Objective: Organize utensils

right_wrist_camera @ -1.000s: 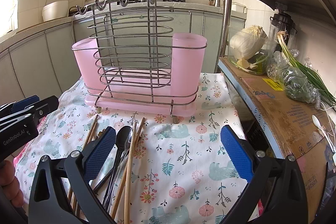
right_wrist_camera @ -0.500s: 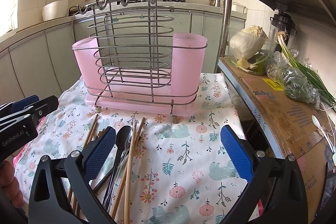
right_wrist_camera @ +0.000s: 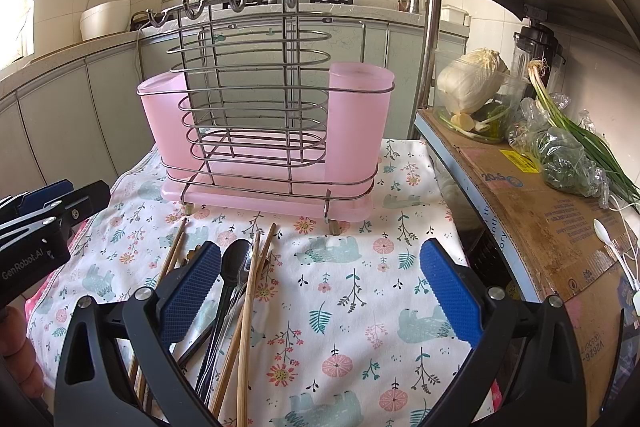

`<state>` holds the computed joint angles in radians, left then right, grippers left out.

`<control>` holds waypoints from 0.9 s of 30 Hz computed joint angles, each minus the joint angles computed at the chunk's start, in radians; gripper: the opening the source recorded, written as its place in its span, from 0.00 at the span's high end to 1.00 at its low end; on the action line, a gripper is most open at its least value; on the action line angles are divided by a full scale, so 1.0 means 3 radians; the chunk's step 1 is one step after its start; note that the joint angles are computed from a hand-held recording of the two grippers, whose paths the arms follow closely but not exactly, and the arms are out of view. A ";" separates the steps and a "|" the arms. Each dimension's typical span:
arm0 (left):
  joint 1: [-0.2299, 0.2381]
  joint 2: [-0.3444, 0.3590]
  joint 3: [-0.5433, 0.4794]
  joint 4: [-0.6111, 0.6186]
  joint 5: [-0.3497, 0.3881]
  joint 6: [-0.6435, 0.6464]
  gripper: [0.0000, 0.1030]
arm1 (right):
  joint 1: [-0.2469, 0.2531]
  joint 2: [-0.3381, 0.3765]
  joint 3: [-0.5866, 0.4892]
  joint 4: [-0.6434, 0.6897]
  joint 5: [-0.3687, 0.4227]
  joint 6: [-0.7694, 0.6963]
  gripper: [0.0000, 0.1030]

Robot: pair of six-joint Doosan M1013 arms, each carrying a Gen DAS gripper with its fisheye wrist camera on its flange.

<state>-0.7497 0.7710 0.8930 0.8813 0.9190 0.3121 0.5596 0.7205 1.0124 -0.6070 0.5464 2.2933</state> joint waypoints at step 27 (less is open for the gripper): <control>-0.0001 -0.0006 0.0009 -0.0035 -0.0010 0.0017 0.44 | 0.0008 0.0005 -0.0011 0.0002 0.0034 -0.0004 0.03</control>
<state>-0.7500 0.7693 0.8957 0.8708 0.9161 0.3172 0.5619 0.7221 1.0091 -0.6065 0.5566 2.2919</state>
